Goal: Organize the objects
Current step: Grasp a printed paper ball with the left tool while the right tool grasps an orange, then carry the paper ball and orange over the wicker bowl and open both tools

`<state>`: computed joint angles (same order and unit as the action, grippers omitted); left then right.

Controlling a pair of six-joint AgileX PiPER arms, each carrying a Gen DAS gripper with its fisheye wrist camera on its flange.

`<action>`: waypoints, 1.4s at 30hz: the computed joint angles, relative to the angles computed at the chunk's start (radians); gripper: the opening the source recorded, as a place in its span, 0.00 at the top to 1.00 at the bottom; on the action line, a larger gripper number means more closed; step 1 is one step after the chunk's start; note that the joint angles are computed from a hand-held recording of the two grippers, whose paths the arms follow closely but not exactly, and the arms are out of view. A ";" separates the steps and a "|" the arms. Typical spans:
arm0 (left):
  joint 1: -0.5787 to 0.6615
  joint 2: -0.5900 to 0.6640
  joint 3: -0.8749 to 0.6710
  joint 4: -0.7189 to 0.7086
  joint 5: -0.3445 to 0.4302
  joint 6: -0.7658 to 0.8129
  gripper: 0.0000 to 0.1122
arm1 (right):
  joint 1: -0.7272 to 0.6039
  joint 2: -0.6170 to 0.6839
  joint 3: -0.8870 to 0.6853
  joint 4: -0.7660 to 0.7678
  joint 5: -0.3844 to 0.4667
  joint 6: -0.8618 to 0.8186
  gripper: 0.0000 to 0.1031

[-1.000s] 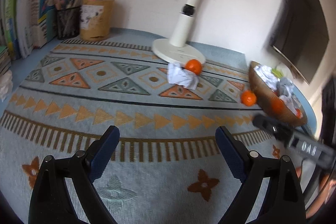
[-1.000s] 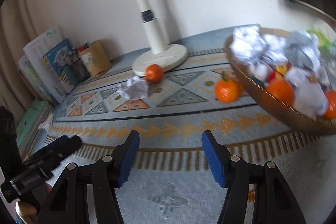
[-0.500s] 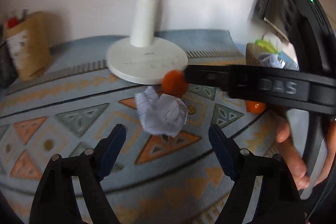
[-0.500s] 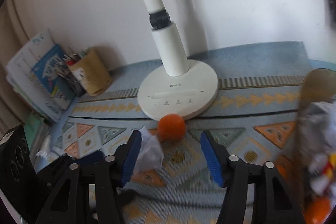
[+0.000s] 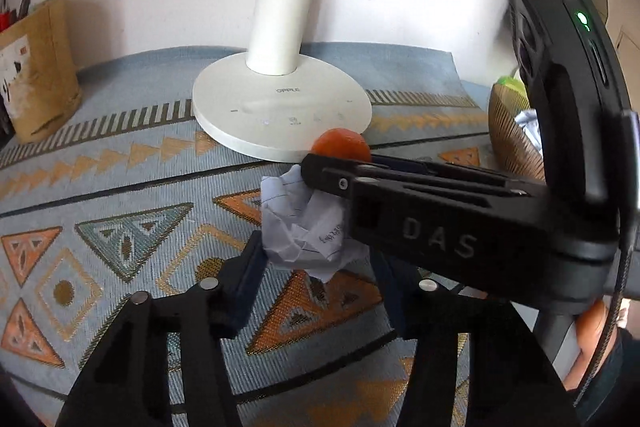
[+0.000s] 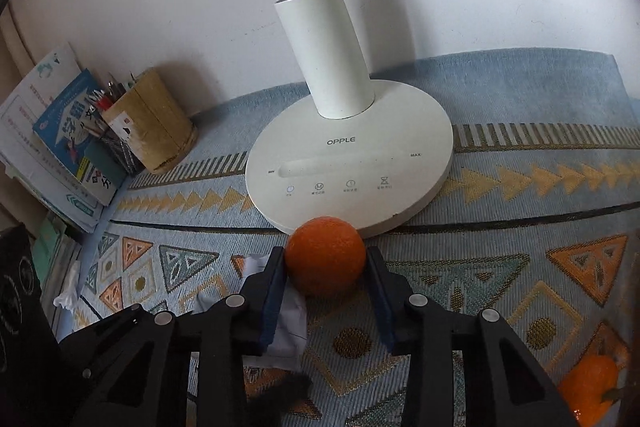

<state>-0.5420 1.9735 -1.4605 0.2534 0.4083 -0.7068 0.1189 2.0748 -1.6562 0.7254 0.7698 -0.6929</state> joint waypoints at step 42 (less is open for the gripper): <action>-0.388 -0.412 0.581 0.776 0.215 -1.276 0.62 | -0.335 -0.613 0.868 0.242 0.005 -0.620 0.39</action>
<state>-0.9300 1.5617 -0.8796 1.0293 0.6237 -1.9829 -0.2165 1.4620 -0.7883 0.9673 0.7751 -1.3130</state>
